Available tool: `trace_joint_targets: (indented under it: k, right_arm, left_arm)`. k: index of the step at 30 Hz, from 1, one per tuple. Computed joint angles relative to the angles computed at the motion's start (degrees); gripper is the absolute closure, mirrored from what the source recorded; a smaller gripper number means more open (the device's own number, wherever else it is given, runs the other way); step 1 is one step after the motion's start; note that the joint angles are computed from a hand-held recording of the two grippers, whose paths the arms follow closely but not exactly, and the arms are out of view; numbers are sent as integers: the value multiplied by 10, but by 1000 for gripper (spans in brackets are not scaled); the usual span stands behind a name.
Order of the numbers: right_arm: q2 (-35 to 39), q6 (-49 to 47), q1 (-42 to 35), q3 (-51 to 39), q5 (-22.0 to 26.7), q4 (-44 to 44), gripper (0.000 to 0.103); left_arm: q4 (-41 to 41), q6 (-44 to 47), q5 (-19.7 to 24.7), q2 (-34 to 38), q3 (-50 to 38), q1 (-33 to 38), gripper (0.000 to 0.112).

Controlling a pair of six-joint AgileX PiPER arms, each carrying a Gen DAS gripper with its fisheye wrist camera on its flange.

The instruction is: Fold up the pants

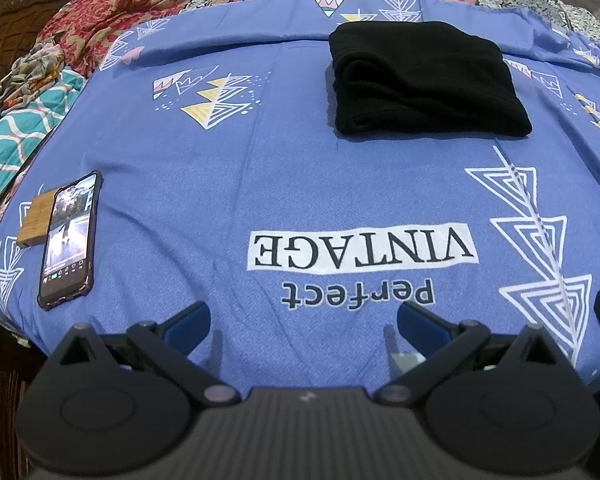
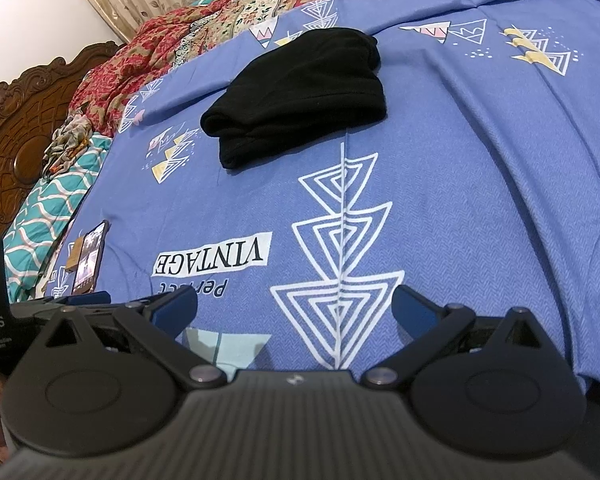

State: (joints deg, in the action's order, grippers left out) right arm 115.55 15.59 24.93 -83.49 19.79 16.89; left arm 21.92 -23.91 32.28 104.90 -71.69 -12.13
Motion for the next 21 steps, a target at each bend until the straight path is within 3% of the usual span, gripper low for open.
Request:
trace_joint_targets:
  k: [21]
  right_arm:
    - [3, -15, -4, -2, 2, 17, 0]
  left_arm:
    - [44, -35, 3, 1, -2, -13, 9]
